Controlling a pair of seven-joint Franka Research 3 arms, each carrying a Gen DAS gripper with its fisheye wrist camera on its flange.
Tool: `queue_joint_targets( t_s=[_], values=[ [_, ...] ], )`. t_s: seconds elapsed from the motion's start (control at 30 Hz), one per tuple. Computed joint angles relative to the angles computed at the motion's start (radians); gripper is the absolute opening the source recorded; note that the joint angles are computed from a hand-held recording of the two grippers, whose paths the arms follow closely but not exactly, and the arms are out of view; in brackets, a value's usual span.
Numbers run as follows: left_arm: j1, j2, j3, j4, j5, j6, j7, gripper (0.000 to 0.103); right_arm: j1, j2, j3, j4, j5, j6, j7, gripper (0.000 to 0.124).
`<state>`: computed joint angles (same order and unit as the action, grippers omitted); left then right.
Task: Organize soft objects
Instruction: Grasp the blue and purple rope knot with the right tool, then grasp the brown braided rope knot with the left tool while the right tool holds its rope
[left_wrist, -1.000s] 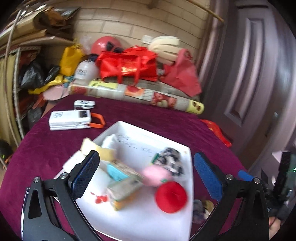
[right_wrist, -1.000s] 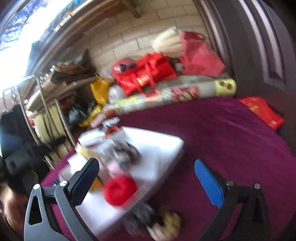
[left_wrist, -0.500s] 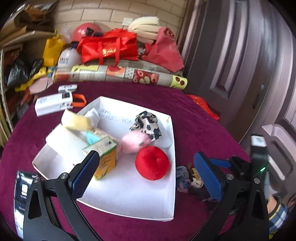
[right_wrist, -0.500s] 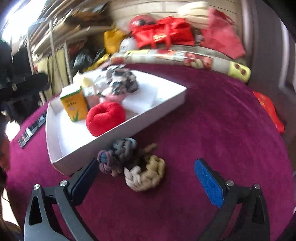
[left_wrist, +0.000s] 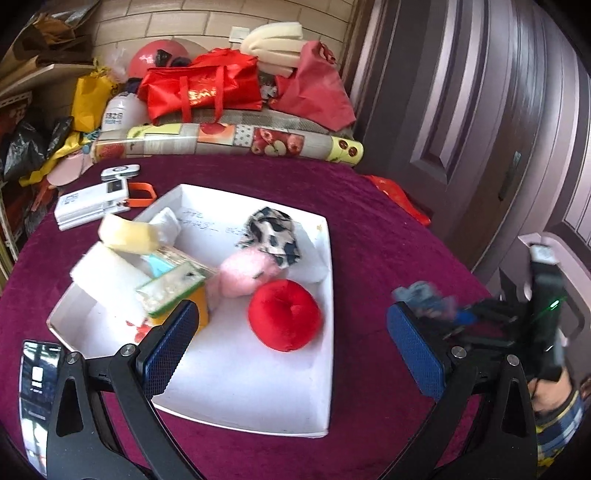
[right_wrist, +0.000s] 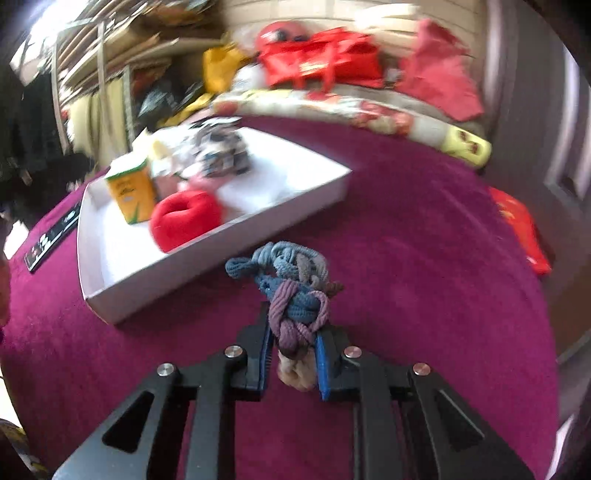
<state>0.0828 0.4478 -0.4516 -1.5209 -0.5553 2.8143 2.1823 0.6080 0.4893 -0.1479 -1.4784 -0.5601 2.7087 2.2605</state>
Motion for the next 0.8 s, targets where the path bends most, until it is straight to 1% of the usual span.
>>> queue_joint_targets(
  t_s=[0.03,0.07,0.13,0.17,0.2,0.23,0.3,0.37,0.4,0.47,0.6,0.63,0.7,0.77,0.8],
  values=[
    [-0.005,0.001,0.001,0.002,0.006,-0.007,-0.003,0.103,0.029,-0.038,-0.041,-0.05,-0.051,0.011,0.062,0.019],
    [-0.017,0.007,0.005,0.011,0.021,-0.022,-0.01,0.103,0.036,-0.062,-0.053,-0.08,-0.084,0.015,0.094,0.02],
    [-0.051,0.017,0.022,0.028,0.066,-0.053,-0.032,0.103,0.016,-0.097,-0.033,-0.125,-0.105,0.015,0.099,0.021],
    [-0.068,0.02,0.034,0.035,0.091,-0.067,-0.048,0.103,0.008,-0.108,-0.023,-0.144,-0.118,0.013,0.1,0.024],
    [-0.095,0.025,0.054,0.044,0.131,-0.084,-0.074,0.103,0.006,-0.117,-0.019,-0.158,-0.136,0.004,0.108,0.035],
    [-0.107,0.027,0.061,0.047,0.153,-0.088,-0.086,0.103,0.011,-0.129,-0.021,-0.175,-0.17,-0.003,0.139,0.054],
    [-0.13,0.029,0.075,0.045,0.2,-0.082,-0.109,0.103,0.019,-0.159,-0.036,-0.224,-0.266,0.029,0.239,0.075],
    [-0.141,0.042,0.078,0.062,0.232,-0.098,-0.125,0.103,0.035,-0.191,-0.059,-0.266,-0.387,0.051,0.371,0.075],
    [-0.142,0.05,0.077,0.074,0.241,-0.112,-0.133,0.103,0.028,-0.2,-0.053,-0.276,-0.405,0.051,0.392,0.075],
    [-0.141,0.059,0.07,0.085,0.251,-0.129,-0.135,0.103,0.003,-0.214,-0.033,-0.291,-0.419,0.06,0.41,0.075],
    [-0.172,0.079,0.086,0.108,0.302,-0.143,-0.167,0.103,-0.055,-0.193,0.019,-0.272,-0.409,0.072,0.401,0.075],
    [-0.181,0.09,0.09,0.126,0.318,-0.154,-0.175,0.103,-0.073,-0.173,0.035,-0.251,-0.379,0.067,0.376,0.075],
    [-0.211,0.121,0.102,0.178,0.362,-0.184,-0.195,0.103,-0.116,-0.134,0.082,-0.204,-0.229,0.025,0.253,0.075],
    [-0.238,0.157,0.11,0.238,0.403,-0.231,-0.204,0.103,-0.135,-0.113,0.095,-0.18,-0.128,0.017,0.178,0.074],
    [-0.256,0.178,0.115,0.272,0.427,-0.255,-0.204,0.103,-0.142,-0.108,0.101,-0.178,-0.082,0.015,0.143,0.057]
  ],
)
